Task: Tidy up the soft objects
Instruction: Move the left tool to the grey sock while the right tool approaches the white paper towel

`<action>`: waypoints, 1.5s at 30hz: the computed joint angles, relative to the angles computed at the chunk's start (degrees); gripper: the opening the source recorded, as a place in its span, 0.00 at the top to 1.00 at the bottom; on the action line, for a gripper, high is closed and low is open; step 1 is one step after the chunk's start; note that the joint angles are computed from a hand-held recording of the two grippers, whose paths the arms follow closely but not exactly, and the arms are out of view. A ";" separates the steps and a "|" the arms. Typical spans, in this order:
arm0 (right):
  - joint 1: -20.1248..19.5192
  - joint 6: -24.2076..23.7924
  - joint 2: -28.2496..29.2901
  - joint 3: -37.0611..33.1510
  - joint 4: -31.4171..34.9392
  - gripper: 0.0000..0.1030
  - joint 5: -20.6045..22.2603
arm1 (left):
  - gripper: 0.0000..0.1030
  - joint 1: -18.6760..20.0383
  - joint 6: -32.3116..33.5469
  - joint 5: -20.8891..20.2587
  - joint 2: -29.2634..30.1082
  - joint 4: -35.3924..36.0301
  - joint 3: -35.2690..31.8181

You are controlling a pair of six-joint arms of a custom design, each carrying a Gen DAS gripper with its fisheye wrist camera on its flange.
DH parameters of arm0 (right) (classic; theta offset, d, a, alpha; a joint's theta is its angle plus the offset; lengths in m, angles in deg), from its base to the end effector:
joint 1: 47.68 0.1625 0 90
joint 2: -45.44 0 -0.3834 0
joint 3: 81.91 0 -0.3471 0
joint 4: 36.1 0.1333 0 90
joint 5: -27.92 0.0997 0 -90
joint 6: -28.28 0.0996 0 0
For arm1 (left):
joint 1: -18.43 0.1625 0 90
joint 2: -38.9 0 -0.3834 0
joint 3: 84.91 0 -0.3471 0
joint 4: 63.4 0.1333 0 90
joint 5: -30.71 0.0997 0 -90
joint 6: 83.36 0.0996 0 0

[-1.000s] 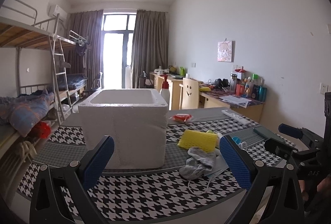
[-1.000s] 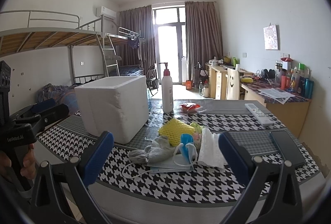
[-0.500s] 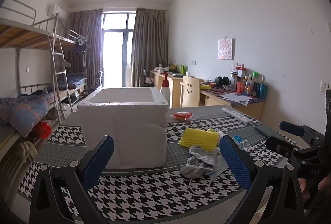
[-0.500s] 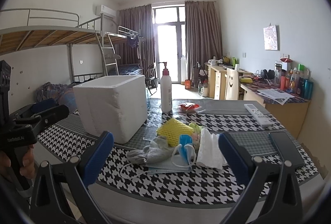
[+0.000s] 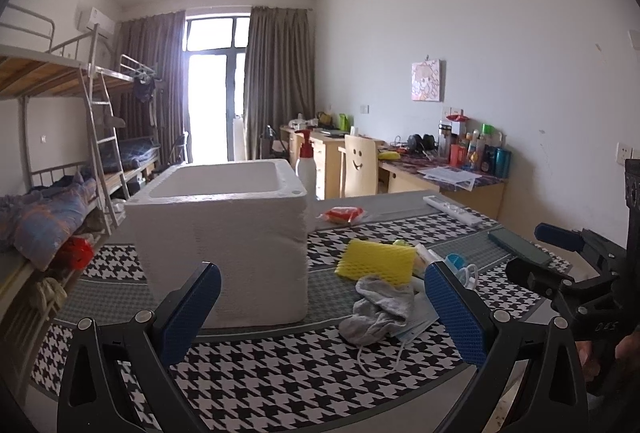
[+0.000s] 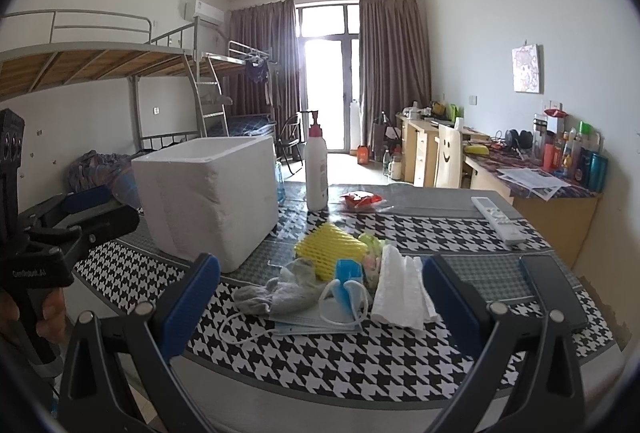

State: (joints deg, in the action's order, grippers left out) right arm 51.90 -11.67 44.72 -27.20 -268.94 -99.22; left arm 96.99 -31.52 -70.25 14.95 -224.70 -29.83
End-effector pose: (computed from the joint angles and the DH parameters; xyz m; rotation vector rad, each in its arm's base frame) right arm 0.1835 -0.6473 -0.0154 0.2060 -1.7969 1.4739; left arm -0.0440 -0.7938 0.1283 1.5942 2.3951 -1.0820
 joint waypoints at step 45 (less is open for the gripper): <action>-4.64 8.41 -6.00 6.21 5.54 0.09 -3.38 | 0.01 -3.35 1.98 10.01 10.12 17.85 -14.00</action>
State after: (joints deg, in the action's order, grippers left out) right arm 47.26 -3.26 38.72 -20.99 -263.41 -102.60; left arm 93.64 -29.55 -60.24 25.06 -206.86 -43.83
